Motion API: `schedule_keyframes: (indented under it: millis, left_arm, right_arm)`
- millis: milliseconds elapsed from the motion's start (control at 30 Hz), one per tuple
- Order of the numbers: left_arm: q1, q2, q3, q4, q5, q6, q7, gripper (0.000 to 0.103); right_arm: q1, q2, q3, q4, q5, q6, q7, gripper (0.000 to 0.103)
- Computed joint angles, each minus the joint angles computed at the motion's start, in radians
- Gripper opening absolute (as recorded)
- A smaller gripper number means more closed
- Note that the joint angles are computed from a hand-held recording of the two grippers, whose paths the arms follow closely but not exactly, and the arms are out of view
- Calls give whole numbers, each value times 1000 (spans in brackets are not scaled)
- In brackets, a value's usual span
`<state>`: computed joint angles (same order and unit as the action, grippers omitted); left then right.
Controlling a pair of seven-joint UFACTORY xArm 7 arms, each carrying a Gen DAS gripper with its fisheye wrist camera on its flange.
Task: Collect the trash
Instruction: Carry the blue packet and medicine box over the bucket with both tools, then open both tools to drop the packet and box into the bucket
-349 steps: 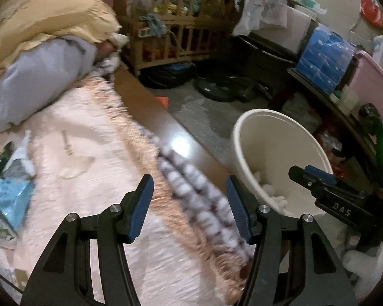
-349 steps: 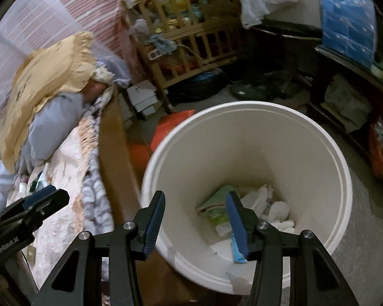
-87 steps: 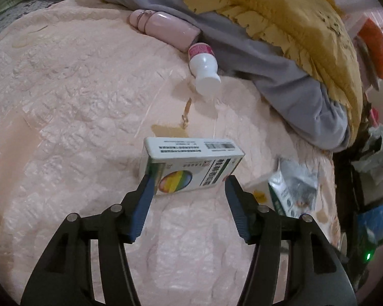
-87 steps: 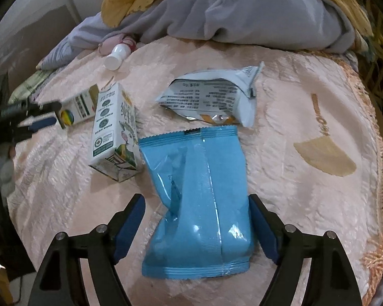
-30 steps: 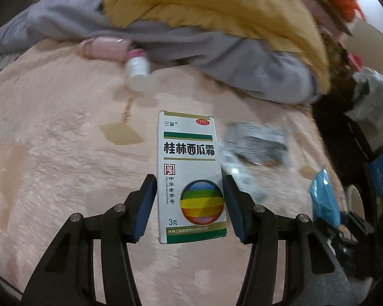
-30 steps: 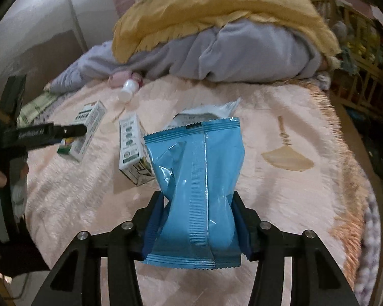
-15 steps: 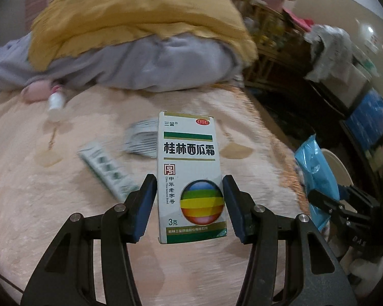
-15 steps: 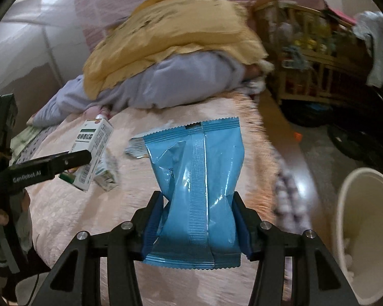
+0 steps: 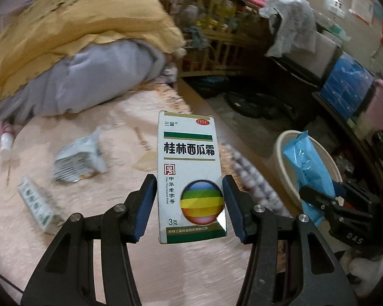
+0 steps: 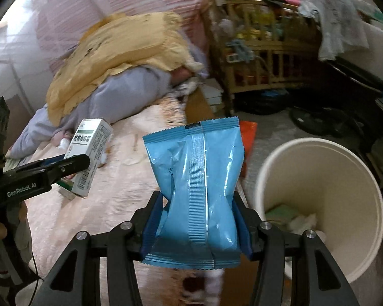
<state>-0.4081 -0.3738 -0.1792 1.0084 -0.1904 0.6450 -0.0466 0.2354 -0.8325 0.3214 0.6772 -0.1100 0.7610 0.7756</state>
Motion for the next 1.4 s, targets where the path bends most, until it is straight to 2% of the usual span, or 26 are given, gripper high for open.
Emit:
schedule_keyframes:
  millis: [300, 667, 967, 1333, 1400]
  left_arm:
    - [-50, 119, -53, 100, 8, -5, -20, 51]
    - [-100, 230, -81, 205, 14, -1, -34, 51]
    - [-137, 324, -86, 292, -110, 19, 27, 52]
    - [-164, 426, -114, 380, -160, 11, 45, 52]
    - [-164, 441, -118, 397, -197, 18, 68, 52]
  right_arm:
    - [-42, -143, -62, -79, 7, 79, -14, 51]
    - [-107, -239, -102, -122, 23, 136, -36, 51]
    - [-161, -297, -132, -156, 32, 177, -37, 51]
    - [-211, -344, -164, -205, 43, 185, -31, 53]
    - [-227, -350, -160, -208, 40, 186, -20, 54]
